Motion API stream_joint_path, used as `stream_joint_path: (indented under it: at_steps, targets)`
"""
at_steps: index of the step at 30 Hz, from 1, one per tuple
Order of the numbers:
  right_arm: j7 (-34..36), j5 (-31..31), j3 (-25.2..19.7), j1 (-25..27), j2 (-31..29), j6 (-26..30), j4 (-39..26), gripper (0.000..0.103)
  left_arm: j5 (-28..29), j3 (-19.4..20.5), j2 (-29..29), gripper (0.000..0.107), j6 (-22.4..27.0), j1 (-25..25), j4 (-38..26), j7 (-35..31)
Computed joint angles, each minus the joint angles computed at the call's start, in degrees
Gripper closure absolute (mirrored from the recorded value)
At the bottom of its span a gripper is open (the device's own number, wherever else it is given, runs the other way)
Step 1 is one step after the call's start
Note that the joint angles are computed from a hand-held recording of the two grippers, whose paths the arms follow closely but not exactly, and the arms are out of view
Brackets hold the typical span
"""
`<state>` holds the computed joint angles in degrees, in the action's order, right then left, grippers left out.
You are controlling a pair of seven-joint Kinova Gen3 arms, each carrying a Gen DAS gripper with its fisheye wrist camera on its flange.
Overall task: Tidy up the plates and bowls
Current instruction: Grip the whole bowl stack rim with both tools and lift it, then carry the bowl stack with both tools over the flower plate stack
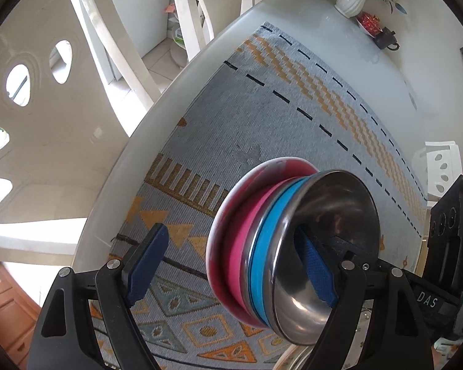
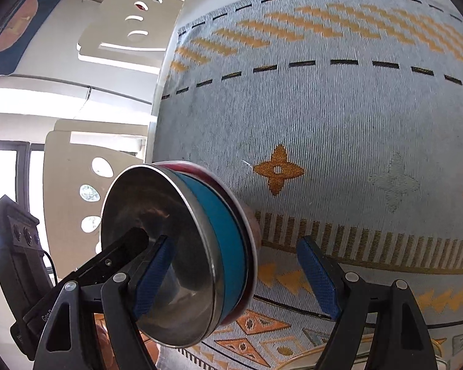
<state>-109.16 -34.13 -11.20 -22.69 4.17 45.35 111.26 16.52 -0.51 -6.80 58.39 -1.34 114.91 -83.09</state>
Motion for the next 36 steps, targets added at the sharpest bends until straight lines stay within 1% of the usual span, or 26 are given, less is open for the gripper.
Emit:
stream_joint_path:
  at_steps: [3,7,10,11,12,13,15,16,17,18,19,21,22,24,25,26,27,28,30,34,35,36]
  targets:
    - [-1.3,0.4,0.2,0.0,1.1,0.4,0.0,0.022,0.3,-0.1,1.0,0.025,-0.3,0.0,0.1,-0.2]
    - [-0.6,-0.7,0.1,0.6,2.2,0.1,0.6,0.022,0.7,-0.1,2.1,0.026,-0.8,-0.2,0.3,-1.0]
    - [0.4,-2.4,-0.1,1.1,2.6,-0.8,1.4,0.022,1.5,-0.4,2.8,0.028,-1.2,-0.6,0.7,-2.2]
    - [0.9,-3.3,-0.2,1.3,2.7,-1.1,1.7,0.022,2.3,-0.7,2.9,0.030,-1.2,-0.8,0.9,-3.1]
    - [1.7,-4.6,-0.2,1.6,2.8,-1.3,2.1,0.022,3.9,-1.3,3.0,0.034,-1.1,-1.3,1.3,-4.8]
    - [3.4,-6.9,-0.4,2.3,2.7,-1.7,3.0,0.022,5.7,-2.2,3.1,0.036,-0.9,-1.4,1.5,-6.4]
    - [6.1,-10.4,-1.1,4.0,2.5,-2.3,4.2,0.022,7.3,-2.2,3.0,0.043,-0.6,-2.4,1.8,-7.9]
    - [6.5,-10.8,-1.0,4.0,2.5,-2.4,4.3,0.022,7.9,-2.2,2.8,0.045,-0.6,-2.6,1.9,-8.3]
    - [6.1,-10.3,-0.1,2.9,2.4,-2.4,4.2,0.022,8.5,-2.3,2.6,0.051,-0.7,-2.8,2.1,-8.9]
    - [5.1,-9.1,-0.2,2.6,2.4,-2.5,3.9,0.022,9.0,-2.4,2.2,0.055,-0.7,-3.0,2.2,-9.2]
    - [4.6,-8.5,-0.2,2.3,2.4,-2.6,3.6,0.025,9.2,-2.3,1.8,0.057,-0.9,-3.1,2.2,-9.2]
    - [4.9,-9.0,-0.4,2.3,2.7,-2.7,3.4,0.032,10.5,-2.8,1.5,0.066,-1.0,-3.3,2.3,-11.0]
    - [5.9,-10.3,-0.5,2.4,2.9,-3.2,3.6,0.036,11.3,-3.0,1.6,0.067,-0.9,-3.4,2.4,-11.9]
    - [7.9,-11.9,-0.8,2.7,3.0,-3.9,3.7,0.042,11.2,-2.7,1.8,0.067,-1.1,-3.5,2.2,-11.9]
    - [8.4,-12.3,-0.8,2.6,2.9,-4.3,3.7,0.047,11.1,-2.6,1.8,0.067,-1.1,-3.5,2.2,-12.1]
    - [8.8,-12.8,-1.8,3.2,2.8,-5.0,3.8,0.052,11.0,-2.5,1.8,0.068,-1.1,-3.5,2.2,-12.2]
    - [8.4,-12.4,-1.9,2.7,2.8,-5.5,3.6,0.052,11.1,-2.5,1.9,0.069,-1.2,-3.5,2.2,-12.3]
    - [7.0,-11.0,-0.9,1.2,2.9,-5.6,3.0,0.052,11.3,-2.6,2.0,0.069,-1.0,-3.7,2.2,-12.5]
    - [3.7,-8.5,-1.1,0.4,2.9,-5.7,2.1,0.052,11.4,-2.7,2.4,0.069,-0.4,-3.8,1.9,-12.8]
    - [-4.4,-0.2,-1.2,-2.5,2.7,-5.4,-0.4,0.052,10.6,-2.2,2.5,0.071,0.3,-3.7,1.3,-12.9]
    - [-5.5,1.2,-0.5,-3.6,2.7,-5.4,-0.8,0.052,10.7,-2.2,2.4,0.071,0.4,-3.6,1.4,-13.5]
    - [-5.8,1.7,-0.6,-3.7,2.5,-5.4,-0.7,0.053,10.9,-2.4,2.3,0.071,0.6,-3.7,1.5,-14.1]
